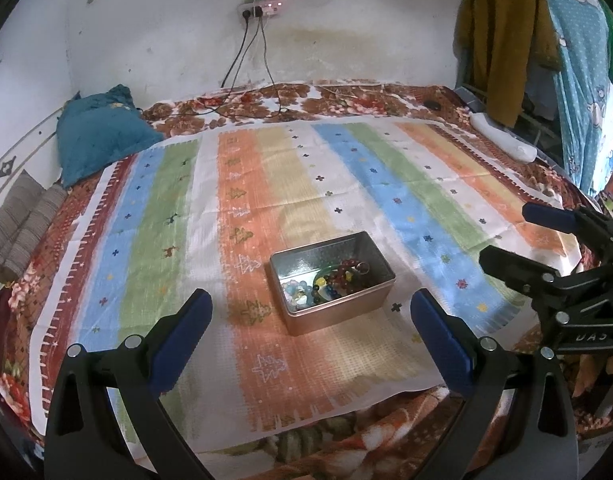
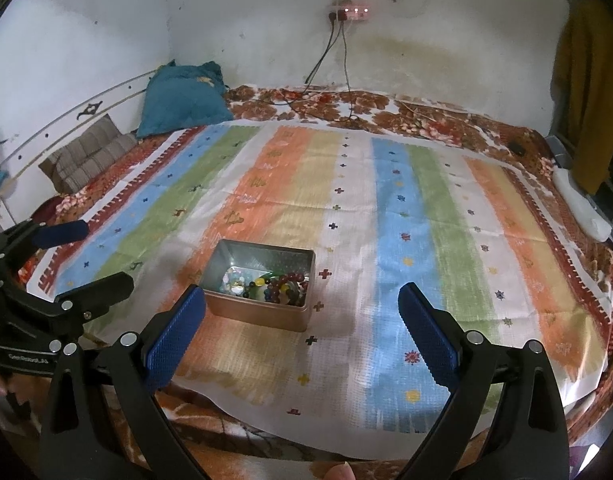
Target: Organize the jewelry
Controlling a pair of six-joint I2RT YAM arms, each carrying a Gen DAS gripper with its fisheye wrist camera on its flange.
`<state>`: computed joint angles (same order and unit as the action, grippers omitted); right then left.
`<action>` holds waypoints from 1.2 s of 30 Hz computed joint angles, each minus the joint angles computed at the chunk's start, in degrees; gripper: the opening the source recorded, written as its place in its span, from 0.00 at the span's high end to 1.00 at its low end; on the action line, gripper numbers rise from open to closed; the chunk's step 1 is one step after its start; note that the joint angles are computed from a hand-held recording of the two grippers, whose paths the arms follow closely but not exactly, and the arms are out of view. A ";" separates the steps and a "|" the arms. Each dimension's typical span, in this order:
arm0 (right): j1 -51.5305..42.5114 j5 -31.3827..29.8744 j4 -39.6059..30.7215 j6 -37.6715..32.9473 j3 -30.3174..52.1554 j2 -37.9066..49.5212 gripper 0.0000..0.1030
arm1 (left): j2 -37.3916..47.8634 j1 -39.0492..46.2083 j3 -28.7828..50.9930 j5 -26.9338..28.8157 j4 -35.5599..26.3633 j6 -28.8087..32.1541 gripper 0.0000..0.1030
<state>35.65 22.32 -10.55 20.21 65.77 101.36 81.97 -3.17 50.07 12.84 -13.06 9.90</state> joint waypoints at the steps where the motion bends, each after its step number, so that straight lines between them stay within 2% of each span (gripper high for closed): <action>1: 0.01 0.14 0.13 0.03 -0.11 -0.08 0.05 | -0.01 0.11 0.11 0.08 -0.15 -0.21 0.05; 17: 0.43 0.60 1.28 0.31 -1.13 -0.80 0.05 | -0.07 0.91 0.32 1.95 -0.31 0.52 0.05; 36: 1.01 0.92 0.99 0.80 -1.16 -0.95 0.05 | -0.35 0.34 -0.25 1.22 0.34 0.46 0.05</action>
<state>36.66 23.24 -9.56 21.01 64.61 100.41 81.62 -2.83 49.82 14.06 -12.72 10.36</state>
